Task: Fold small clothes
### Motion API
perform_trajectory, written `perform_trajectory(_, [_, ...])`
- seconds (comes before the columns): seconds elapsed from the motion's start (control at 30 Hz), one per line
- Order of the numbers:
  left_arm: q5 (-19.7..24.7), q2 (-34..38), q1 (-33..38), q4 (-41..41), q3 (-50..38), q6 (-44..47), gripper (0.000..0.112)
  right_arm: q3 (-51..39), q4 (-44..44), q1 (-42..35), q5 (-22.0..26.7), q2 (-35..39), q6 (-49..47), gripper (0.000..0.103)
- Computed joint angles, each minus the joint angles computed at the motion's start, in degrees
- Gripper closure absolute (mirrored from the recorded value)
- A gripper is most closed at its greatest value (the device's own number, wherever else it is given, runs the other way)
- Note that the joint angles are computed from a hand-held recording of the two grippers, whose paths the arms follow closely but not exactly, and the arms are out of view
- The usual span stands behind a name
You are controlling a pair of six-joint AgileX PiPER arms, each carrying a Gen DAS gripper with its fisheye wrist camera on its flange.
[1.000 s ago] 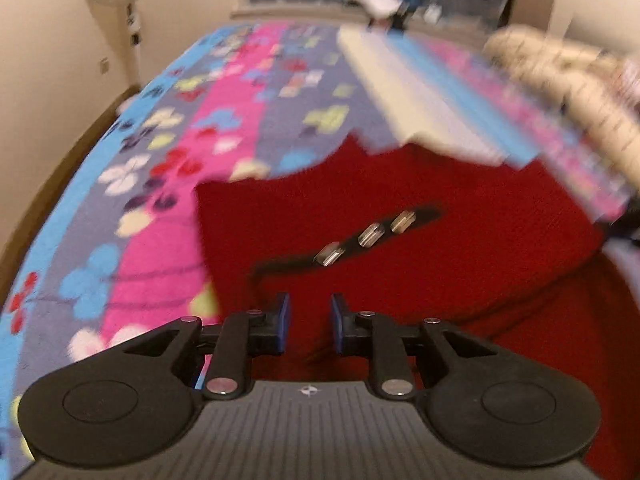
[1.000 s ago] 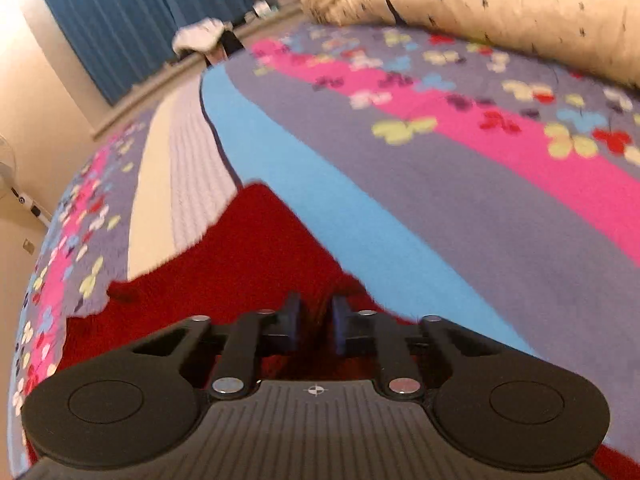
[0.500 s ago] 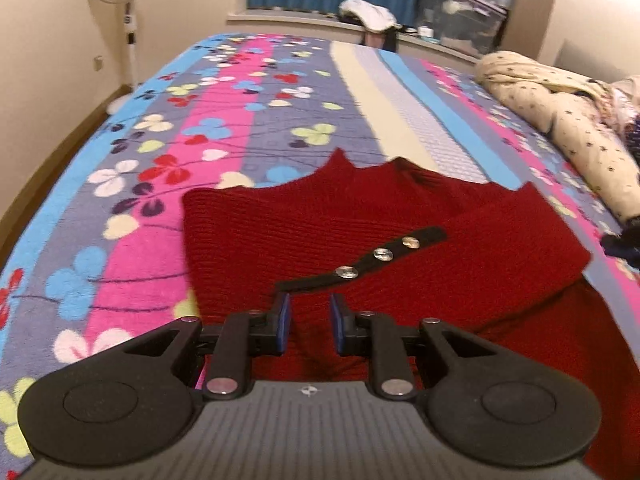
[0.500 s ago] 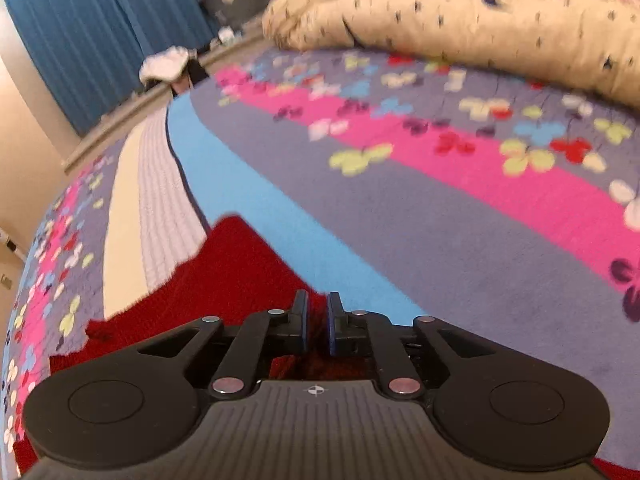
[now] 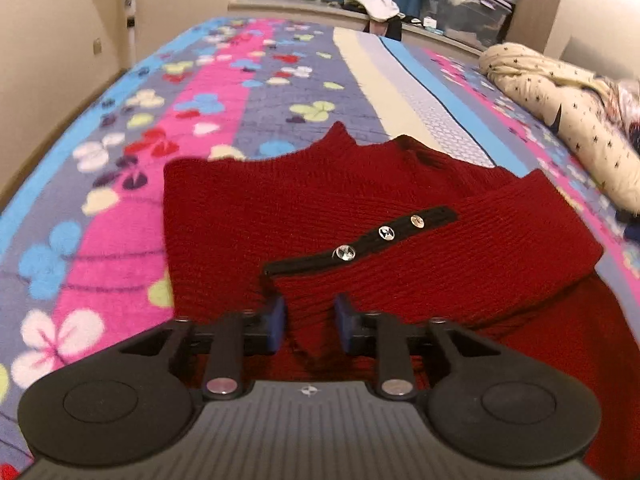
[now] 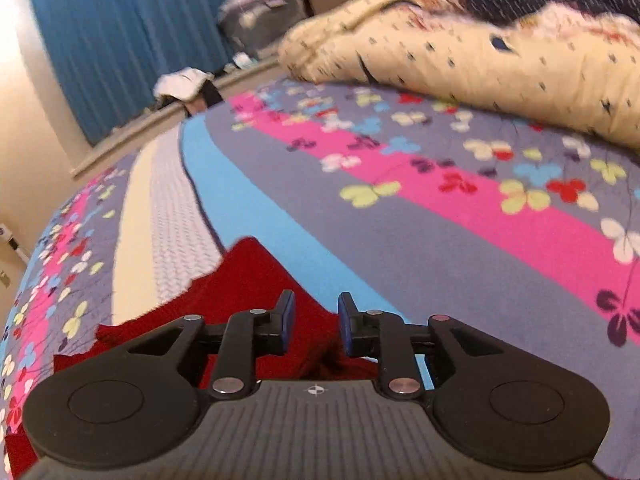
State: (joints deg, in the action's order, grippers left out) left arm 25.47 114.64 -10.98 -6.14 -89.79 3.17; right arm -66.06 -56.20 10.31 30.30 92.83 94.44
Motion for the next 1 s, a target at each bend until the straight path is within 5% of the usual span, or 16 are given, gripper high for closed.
perform_trajectory(0.2, [-10.3, -5.1, 0.0, 19.8, 5.0, -21.7, 0.107, -1.3, -0.9, 0.4, -5.0, 1.2, -3.7, 0.066])
perform_trajectory(0.3, [-3.7, -2.2, 0.3, 16.1, 0.7, -21.2, 0.102, -3.4, 13.9, -2.1, -7.1, 3.8, -17.9, 0.059])
perform_trajectory(0.37, [-2.0, -1.9, 0.1, 19.9, 0.3, -23.9, 0.1, -6.6, 22.1, -2.9, -2.4, 6.8, -25.1, 0.059])
perform_trajectory(0.43, [-5.6, -4.0, 0.2, 22.6, 2.7, -24.3, 0.099, -7.8, 24.1, -3.7, 0.4, 8.4, -25.7, 0.06])
perform_trajectory(0.5, [-8.8, -5.2, 0.5, 16.1, 4.7, -19.4, 0.099, -6.9, 22.2, -4.1, -0.3, 7.9, -22.5, 0.061])
perform_trajectory(0.57, [-5.4, -3.8, 0.2, 7.6, 2.8, -11.8, 0.094, -7.2, 19.6, -3.6, 0.4, 8.0, -21.2, 0.064])
perform_trajectory(0.63, [1.0, -0.1, -0.5, 8.3, -0.3, -8.7, 0.089, -7.0, 22.4, -4.4, -0.7, 8.3, -23.2, 0.065])
perform_trajectory(0.77, [-2.8, -4.3, -1.8, 16.7, 4.1, -15.7, 0.087, -5.4, 39.0, -8.7, -4.3, 5.2, -41.7, 0.064])
perform_trajectory(0.9, [-12.4, -15.5, -0.9, 14.0, 15.6, -14.0, 0.056, 2.8, 54.4, -14.4, -12.9, -5.6, -64.6, 0.064])
perform_trajectory(1.0, [-13.3, -23.1, -0.7, 13.5, 21.8, -14.6, 0.052, 6.8, 66.7, -18.0, -12.4, -14.3, -81.8, 0.061])
